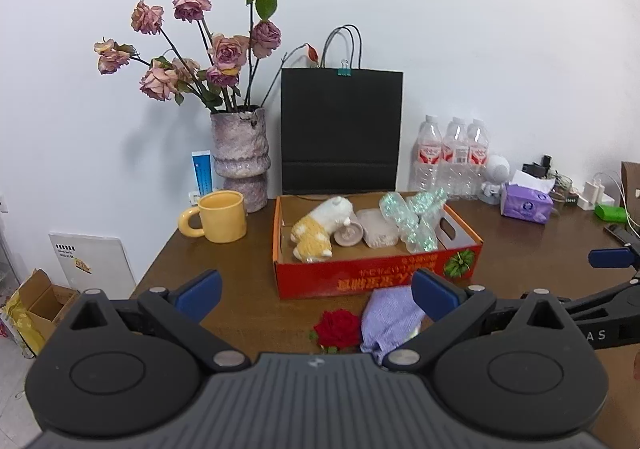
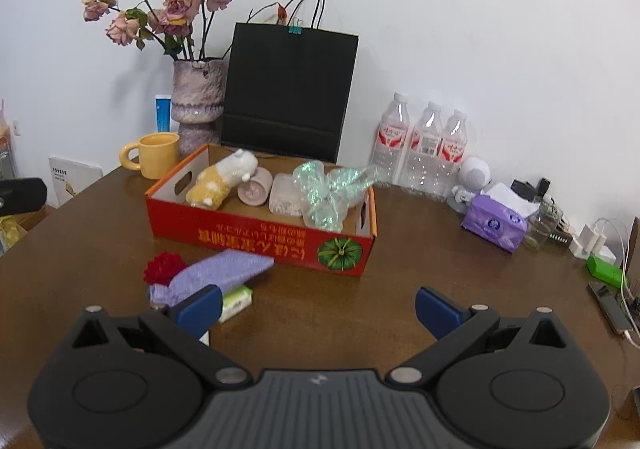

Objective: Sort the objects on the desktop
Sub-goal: 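Reach the left tool to the purple sachet while the right tool reaches the white spray bottle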

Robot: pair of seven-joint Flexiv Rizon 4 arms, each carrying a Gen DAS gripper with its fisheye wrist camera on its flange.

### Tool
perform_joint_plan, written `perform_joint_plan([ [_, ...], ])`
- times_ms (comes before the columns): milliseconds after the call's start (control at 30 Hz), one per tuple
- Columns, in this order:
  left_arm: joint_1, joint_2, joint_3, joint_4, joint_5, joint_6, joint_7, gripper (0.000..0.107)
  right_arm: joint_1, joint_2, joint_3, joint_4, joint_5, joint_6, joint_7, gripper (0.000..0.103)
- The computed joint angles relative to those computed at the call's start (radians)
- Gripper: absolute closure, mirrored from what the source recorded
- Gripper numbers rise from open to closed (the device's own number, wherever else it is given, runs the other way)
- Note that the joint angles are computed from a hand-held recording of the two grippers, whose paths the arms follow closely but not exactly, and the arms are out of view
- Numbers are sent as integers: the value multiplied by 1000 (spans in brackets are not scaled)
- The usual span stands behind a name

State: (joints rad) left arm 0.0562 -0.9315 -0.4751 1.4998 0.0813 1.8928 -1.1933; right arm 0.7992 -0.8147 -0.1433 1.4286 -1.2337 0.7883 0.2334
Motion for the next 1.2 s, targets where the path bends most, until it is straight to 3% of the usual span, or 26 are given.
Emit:
perform_joint_plan([
  [167, 49, -2, -53, 54, 41, 4, 2, 4, 2, 5, 8, 38, -9, 15, 31, 0],
  [667, 65, -48, -70, 95, 58, -2, 9, 4, -3, -23, 12, 93, -44, 87, 117, 0],
  [900, 27, -67, -25, 77, 17, -27, 21, 4, -13, -47, 2, 100, -63, 136, 158, 0],
  [1067, -5, -97, 0, 43, -14, -50, 45, 4, -22, -66, -36, 104, -190, 225, 275, 0],
  [1200, -36, -120, 27, 2, -48, -63, 59, 4, -30, -95, -35, 71, -240, 239, 278, 0],
])
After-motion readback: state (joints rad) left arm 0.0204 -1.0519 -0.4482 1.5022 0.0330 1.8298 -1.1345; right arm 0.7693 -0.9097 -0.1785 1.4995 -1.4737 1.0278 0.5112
